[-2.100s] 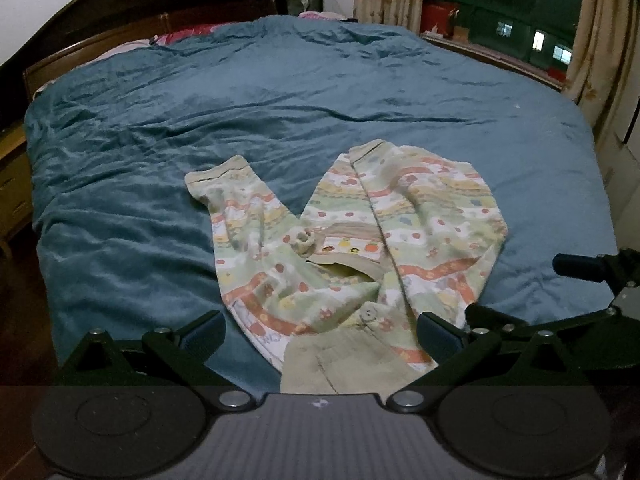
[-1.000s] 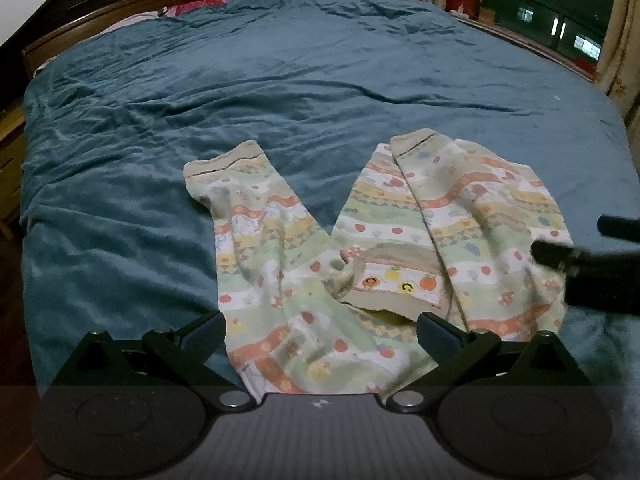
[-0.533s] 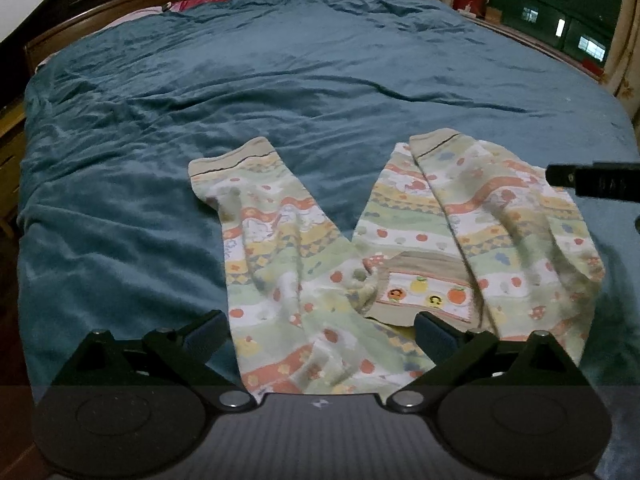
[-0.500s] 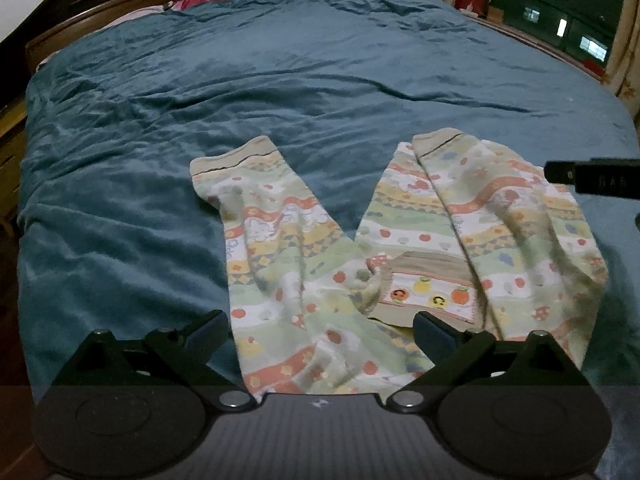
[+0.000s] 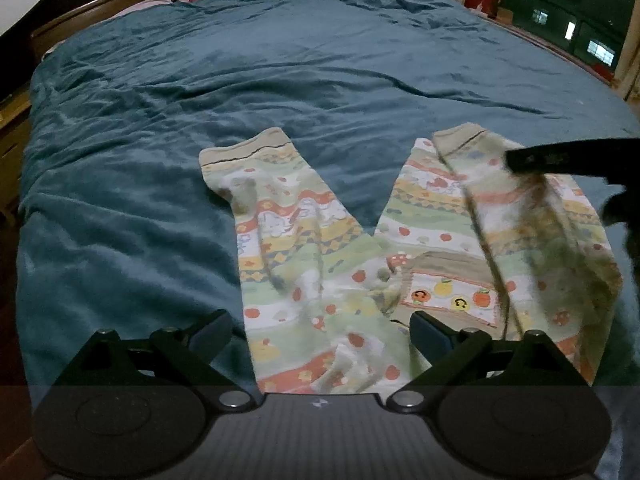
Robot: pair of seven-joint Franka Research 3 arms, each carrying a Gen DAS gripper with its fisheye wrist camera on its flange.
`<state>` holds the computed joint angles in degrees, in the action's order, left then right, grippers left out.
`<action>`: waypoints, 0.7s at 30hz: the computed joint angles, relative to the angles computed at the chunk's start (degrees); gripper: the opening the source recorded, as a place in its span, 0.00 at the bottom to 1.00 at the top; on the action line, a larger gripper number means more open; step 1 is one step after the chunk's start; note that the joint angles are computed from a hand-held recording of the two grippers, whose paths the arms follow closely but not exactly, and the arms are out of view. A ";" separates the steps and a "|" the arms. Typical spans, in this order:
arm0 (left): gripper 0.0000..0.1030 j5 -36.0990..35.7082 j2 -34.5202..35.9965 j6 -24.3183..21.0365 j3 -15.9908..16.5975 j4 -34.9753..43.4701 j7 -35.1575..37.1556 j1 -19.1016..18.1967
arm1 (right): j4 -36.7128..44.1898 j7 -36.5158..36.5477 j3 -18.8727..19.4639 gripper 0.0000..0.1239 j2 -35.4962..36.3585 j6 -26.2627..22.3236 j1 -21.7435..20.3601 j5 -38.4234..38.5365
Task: Fold clothes
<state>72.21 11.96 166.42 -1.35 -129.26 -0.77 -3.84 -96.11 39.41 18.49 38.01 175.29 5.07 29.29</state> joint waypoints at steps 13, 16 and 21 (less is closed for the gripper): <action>0.94 0.10 -2.09 -1.47 -1.12 -1.56 -1.01 -0.64 | -22.69 -4.93 27.92 0.02 -10.20 18.32 -33.94 -0.63; 0.94 0.79 -2.79 -1.68 -1.62 -1.94 -1.31 -0.82 | -28.01 -1.46 27.81 0.02 -14.31 19.26 -37.25 -0.75; 0.94 1.13 -3.53 -2.27 -2.24 -2.31 -0.70 -0.71 | -34.62 3.85 16.72 0.08 -21.86 15.46 -31.31 1.85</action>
